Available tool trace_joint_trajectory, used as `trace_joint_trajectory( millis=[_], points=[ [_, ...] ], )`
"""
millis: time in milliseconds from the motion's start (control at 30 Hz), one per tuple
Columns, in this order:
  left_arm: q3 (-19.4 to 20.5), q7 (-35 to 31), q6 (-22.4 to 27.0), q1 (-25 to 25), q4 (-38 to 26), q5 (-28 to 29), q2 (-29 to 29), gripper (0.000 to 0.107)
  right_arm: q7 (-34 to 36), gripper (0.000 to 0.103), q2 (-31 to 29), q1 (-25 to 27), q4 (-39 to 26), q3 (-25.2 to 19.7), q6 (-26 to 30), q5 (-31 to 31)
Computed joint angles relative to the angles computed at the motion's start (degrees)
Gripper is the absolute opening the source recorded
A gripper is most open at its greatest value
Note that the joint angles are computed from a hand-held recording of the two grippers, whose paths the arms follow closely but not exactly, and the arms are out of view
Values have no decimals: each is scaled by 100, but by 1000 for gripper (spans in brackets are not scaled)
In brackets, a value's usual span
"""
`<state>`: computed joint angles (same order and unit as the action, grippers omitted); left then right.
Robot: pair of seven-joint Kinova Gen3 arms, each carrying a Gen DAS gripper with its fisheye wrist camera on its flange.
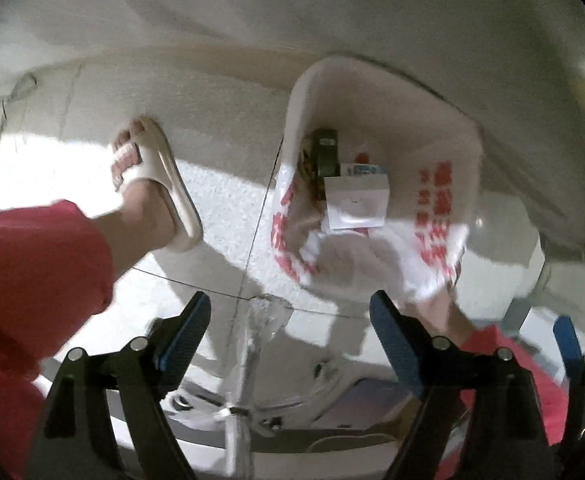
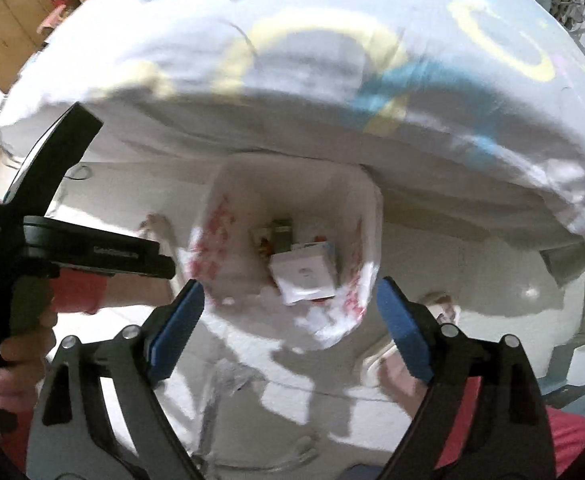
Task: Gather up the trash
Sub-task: 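Raise both tools back up over the bed toward the wrappers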
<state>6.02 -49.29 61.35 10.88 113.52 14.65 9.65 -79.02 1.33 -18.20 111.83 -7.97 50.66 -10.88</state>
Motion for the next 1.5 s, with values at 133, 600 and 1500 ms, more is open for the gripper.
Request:
trace_joint_trajectory(
  millis=[133, 600, 1500],
  points=[
    [138, 347, 884, 276, -512, -646, -723, 81, 391, 86, -585, 127, -372, 153, 366, -169],
    [77, -557, 3812, -414, -3661, -1491, -1606, 90, 2012, 91, -1069, 324, -3249, 767, 1955, -622],
    [-367, -1829, 4629, -951, -6812, -856, 994, 92, 2427, 91, 1781, 181, -7094, 20, 3274, -452]
  ],
)
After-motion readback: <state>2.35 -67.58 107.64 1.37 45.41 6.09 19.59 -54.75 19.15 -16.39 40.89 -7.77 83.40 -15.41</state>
